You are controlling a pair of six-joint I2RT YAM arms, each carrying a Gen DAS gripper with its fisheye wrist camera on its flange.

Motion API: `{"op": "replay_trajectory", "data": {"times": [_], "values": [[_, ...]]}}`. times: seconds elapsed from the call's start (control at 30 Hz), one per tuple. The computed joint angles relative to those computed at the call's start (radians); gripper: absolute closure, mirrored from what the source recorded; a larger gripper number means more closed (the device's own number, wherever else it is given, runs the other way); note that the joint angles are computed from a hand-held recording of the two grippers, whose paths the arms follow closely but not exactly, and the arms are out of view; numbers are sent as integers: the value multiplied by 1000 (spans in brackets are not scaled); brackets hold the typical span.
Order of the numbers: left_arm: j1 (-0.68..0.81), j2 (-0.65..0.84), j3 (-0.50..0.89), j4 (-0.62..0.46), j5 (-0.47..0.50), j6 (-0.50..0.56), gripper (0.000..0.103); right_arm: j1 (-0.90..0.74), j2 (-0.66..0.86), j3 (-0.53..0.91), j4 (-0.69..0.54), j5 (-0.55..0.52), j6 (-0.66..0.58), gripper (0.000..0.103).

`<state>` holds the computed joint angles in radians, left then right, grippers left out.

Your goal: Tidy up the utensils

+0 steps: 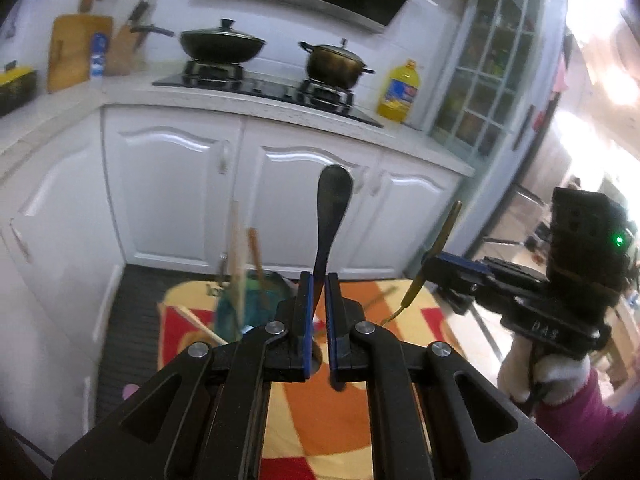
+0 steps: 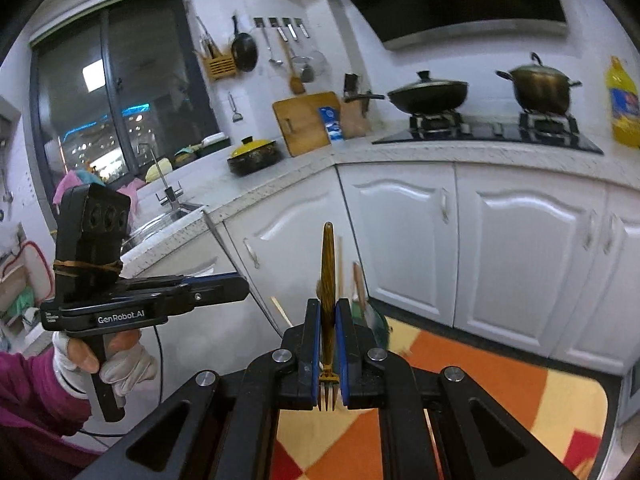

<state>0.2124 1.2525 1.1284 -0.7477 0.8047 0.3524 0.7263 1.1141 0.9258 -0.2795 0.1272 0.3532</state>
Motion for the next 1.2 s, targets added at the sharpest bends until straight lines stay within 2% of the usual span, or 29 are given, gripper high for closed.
{"op": "replay_trajectory", "data": {"times": [0.2,0.4,0.5,0.57,0.63,0.8,0.9,1.0,1.07,1.17,1.2], "values": [[-15,80,-53,148,-51,-53,101,-3,242,91,100,20,-10,96],[-36,174,-96,259,-94,-118,101,-44,400,107,172,-44,27,96],[-36,217,-100,267,-92,-138,101,-52,457,111,186,-61,33,96],[-35,217,-107,268,-93,-141,101,-46,492,125,186,-37,9,96],[-30,213,-105,260,-87,-141,101,-54,519,139,182,-71,6,96],[-12,202,-108,249,-78,-142,101,-55,571,170,145,-112,-19,96],[0,204,-112,242,-70,-150,101,-63,549,167,125,-121,-20,96],[23,213,-113,231,-60,-143,101,-60,479,123,124,-139,-25,86],[40,223,-111,223,-60,-141,100,-49,431,100,96,-156,-39,85],[69,236,-115,213,-60,-137,92,-13,413,83,68,-171,-47,84],[79,237,-121,213,-60,-132,85,1,414,72,65,-194,-52,84]]}}
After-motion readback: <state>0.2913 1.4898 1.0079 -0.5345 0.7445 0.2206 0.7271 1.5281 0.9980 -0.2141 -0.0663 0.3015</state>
